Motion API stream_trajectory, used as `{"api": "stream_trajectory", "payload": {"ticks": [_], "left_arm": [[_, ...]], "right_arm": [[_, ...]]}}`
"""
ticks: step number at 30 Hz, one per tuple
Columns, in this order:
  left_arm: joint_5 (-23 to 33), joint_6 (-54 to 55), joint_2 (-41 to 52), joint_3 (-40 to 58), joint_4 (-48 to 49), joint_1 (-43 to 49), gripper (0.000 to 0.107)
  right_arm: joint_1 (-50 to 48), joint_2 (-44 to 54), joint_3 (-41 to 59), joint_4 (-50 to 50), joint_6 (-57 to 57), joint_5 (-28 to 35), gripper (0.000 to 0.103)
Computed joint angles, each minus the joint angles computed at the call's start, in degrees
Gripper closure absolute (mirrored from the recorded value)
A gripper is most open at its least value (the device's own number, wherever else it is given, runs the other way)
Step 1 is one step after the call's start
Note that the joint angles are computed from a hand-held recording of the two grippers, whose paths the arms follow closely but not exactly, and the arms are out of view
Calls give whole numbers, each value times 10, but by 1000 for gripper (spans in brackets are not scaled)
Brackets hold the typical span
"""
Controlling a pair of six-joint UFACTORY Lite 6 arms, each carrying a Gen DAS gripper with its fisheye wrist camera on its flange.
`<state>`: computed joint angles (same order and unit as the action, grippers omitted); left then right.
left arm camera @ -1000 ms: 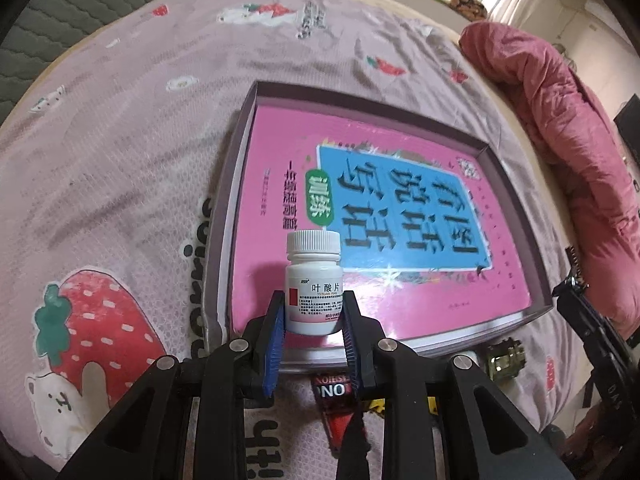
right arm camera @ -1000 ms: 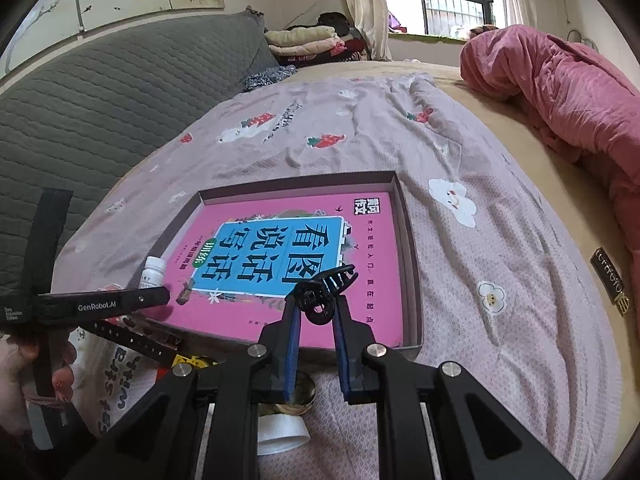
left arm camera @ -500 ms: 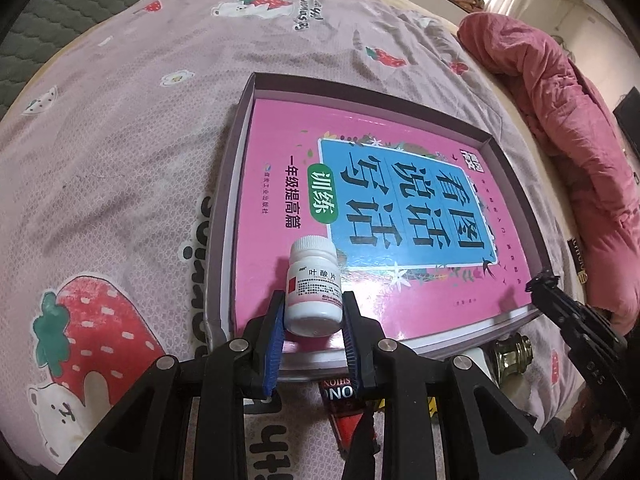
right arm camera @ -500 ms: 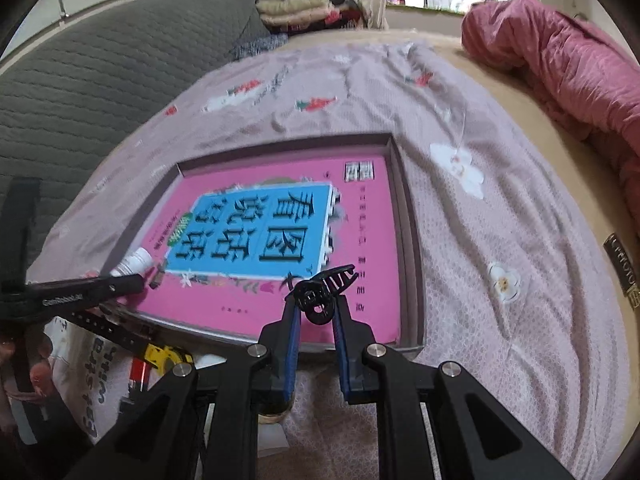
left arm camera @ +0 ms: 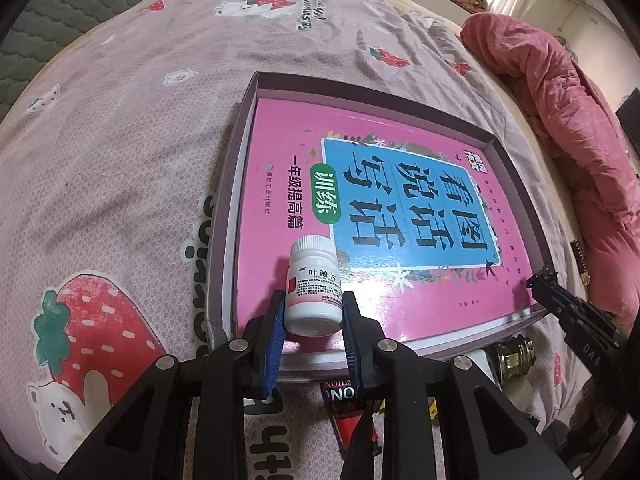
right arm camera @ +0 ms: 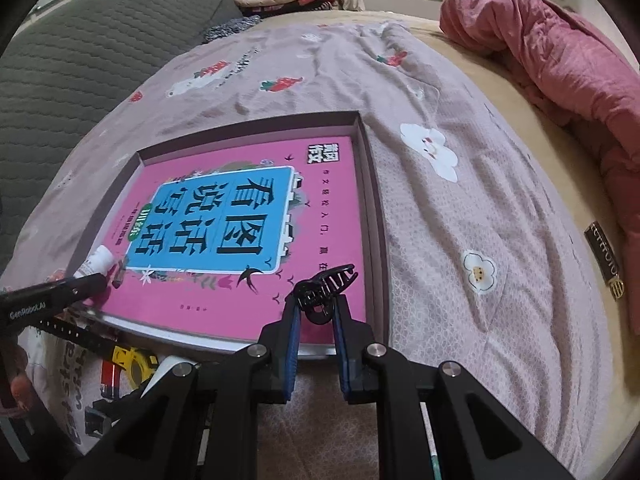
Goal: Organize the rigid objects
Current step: 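Lift and carry the pill bottle and hair clip over the grey box with both tools, then lower the pill bottle and hair clip onto the workbook and open both tools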
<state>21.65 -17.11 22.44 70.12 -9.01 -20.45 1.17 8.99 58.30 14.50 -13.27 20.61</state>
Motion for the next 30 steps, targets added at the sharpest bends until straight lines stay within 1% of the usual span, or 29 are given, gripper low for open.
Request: {"api": "stream_trajectory", "payload": {"ticks": [5,9,13,17,21,24,30], "left_arm": [[-4,-25,0,-1,22,-5,80],[-2,-37,-1,-1,36,-7,80],[0,-49,-6,-6,47,-7,80],[1,-56,-9,-8,56,-6,80],[4,-68,-11,-9,68,-8,77],[4,-59,-15,-13,58,-7,75],[0,-61,-18,-16,60,-8,75]], "right_arm": [[-2,50,65,-53,53,56,86],[-5,71,90,-60,64,77,86],[-7,62,79,-49,53,69,86],[-20,52,69,-5,14,67,86],[-31,41,59,34,-20,68,86],[-34,37,55,45,-27,65,86],[-30,28,49,34,-17,62,85]]}}
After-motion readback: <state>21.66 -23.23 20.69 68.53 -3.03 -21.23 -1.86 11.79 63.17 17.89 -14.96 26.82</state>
